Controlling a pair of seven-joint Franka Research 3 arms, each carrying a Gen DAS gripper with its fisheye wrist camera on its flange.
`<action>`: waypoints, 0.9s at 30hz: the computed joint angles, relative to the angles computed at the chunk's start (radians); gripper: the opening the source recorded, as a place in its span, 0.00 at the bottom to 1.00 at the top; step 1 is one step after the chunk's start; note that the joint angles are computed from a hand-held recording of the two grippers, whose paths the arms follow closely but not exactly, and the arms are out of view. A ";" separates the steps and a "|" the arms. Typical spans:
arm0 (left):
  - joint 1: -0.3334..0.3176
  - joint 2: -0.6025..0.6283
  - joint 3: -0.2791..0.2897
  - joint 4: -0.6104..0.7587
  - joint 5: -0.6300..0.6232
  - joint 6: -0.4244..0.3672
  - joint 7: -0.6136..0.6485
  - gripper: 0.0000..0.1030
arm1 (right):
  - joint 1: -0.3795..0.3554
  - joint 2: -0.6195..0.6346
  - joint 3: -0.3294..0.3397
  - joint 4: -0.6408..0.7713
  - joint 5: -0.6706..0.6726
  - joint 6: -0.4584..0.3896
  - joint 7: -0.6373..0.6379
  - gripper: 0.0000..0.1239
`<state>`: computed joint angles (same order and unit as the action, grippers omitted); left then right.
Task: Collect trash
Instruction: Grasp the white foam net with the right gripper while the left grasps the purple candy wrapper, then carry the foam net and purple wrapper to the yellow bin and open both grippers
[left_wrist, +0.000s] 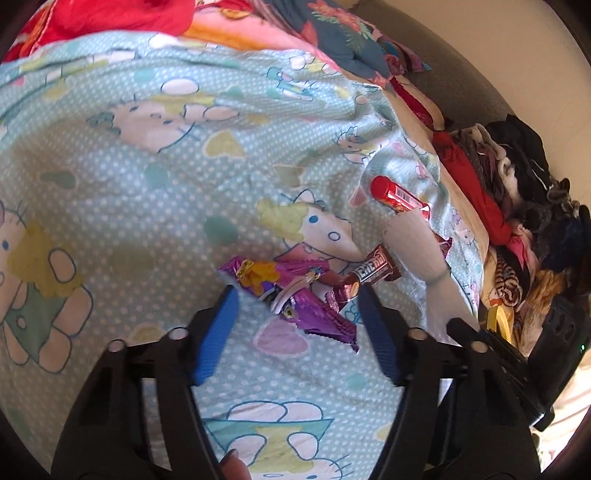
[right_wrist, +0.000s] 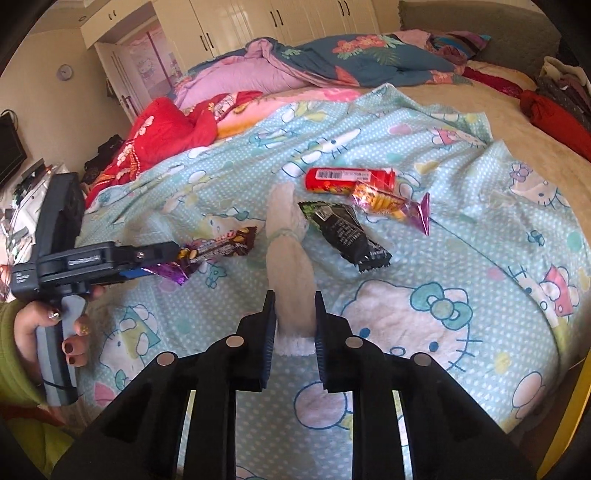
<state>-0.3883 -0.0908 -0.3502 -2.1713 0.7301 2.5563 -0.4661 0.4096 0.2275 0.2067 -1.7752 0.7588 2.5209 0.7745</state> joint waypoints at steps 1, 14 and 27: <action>0.005 -0.004 0.004 -0.015 0.010 0.040 -0.028 0.42 | -0.008 -0.008 0.007 -0.006 0.028 -0.001 -0.030 0.15; 0.030 -0.021 -0.017 0.035 0.125 0.035 -0.070 0.18 | -0.018 -0.099 -0.016 -0.068 0.213 0.015 -0.194 0.14; -0.042 0.108 0.001 0.255 0.274 -0.012 0.007 0.18 | -0.021 -0.157 -0.045 -0.088 0.307 0.047 -0.249 0.14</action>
<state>-0.4303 0.0174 -0.3489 -1.9162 1.0041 2.5445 -0.4588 0.3886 0.0706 0.1616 -1.8628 1.0654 2.5676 0.5256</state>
